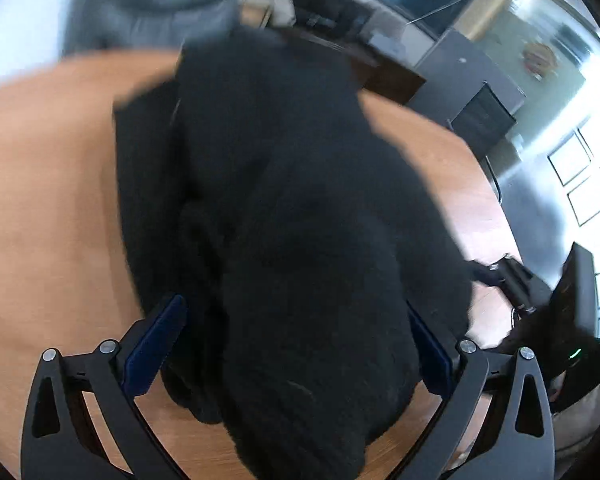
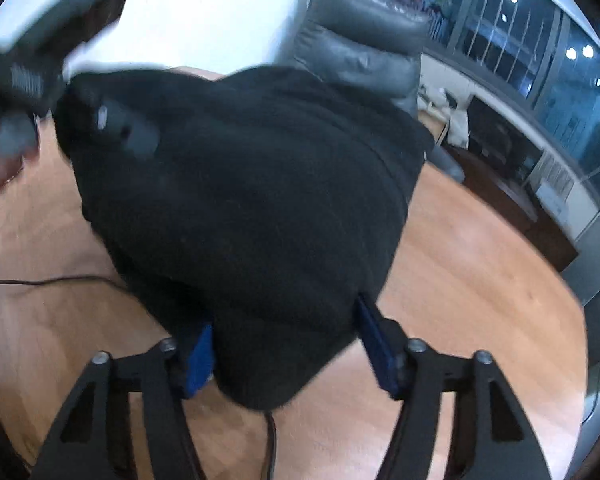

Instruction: Fold clothes

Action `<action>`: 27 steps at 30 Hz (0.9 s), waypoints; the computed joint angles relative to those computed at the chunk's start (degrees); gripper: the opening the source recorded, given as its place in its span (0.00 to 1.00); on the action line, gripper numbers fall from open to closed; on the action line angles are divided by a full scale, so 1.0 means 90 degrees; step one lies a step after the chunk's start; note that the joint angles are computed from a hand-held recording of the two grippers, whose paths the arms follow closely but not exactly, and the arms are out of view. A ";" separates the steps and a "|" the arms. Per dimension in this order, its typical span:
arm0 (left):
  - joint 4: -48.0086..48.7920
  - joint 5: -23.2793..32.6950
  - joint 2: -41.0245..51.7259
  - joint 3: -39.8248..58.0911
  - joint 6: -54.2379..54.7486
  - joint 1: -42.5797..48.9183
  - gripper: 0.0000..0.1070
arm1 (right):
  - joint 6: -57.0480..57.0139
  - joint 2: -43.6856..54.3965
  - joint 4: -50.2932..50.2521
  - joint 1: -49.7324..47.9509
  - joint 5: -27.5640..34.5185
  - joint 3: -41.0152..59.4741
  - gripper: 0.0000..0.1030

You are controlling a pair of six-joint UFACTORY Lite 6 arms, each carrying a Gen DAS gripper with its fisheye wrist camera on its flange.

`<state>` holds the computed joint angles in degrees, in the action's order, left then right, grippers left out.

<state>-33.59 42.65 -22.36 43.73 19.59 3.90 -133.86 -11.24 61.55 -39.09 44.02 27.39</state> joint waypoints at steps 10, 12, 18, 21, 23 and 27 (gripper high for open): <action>0.0969 0.0960 -0.0715 0.1180 -0.1265 0.0164 0.95 | 0.2126 0.1164 -0.1989 -0.1133 0.2486 0.2711 0.72; 0.0904 0.1015 -0.0423 0.2126 -0.1327 0.0090 0.96 | 0.2488 0.1524 -0.1707 -0.1026 0.3004 0.3520 0.85; 0.1616 -0.0468 0.1796 0.3024 -0.2316 -0.1299 0.96 | 0.4301 0.3568 -0.1096 0.1225 0.2167 0.5288 0.87; 0.1859 -0.0858 0.2705 0.2493 -0.2814 -0.1186 0.94 | 0.5692 0.4688 -0.1696 0.2116 0.1218 0.5862 0.89; 0.1386 -0.1357 0.2537 0.1916 -0.2210 -0.1084 0.96 | 0.5660 0.5124 -0.1821 0.2171 0.1227 0.6203 0.95; 0.1779 -0.0593 0.2465 0.2276 -0.2426 -0.0908 0.96 | 0.6180 0.5448 -0.2422 0.2133 0.1459 0.6839 0.96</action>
<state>-17.58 37.32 -0.18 64.22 -2.24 -4.28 -78.24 37.79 39.75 -19.89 57.16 88.94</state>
